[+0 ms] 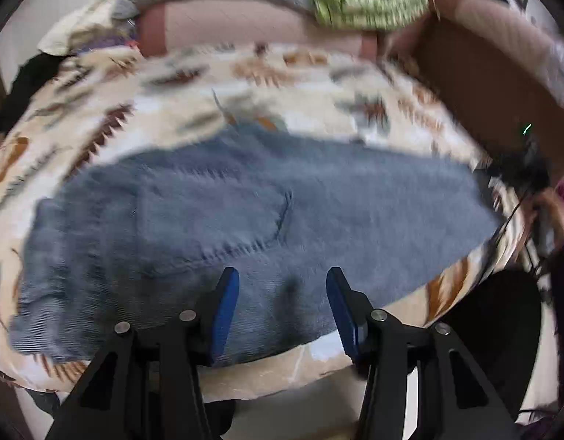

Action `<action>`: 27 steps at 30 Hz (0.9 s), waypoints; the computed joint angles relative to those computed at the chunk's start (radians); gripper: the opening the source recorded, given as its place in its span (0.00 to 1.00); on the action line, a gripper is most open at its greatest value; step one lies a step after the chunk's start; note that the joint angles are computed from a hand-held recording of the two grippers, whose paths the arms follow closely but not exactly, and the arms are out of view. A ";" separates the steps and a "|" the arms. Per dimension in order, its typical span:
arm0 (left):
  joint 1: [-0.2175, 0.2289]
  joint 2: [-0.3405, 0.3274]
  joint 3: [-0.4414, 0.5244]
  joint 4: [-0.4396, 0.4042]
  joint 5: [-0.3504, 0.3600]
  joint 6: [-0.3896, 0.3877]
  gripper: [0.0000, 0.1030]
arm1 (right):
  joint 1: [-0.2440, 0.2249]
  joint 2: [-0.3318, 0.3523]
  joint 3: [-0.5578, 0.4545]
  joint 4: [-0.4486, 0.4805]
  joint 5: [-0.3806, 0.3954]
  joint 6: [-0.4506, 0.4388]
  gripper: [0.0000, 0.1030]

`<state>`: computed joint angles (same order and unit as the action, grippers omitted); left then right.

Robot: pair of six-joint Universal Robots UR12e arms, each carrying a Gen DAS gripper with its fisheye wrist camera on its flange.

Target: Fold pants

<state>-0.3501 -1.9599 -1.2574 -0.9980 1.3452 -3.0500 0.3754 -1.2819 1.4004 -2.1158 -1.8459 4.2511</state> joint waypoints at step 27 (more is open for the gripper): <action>0.006 0.034 -0.079 0.056 0.159 -0.222 0.63 | 0.151 0.361 -0.518 -0.193 0.345 -0.746 0.64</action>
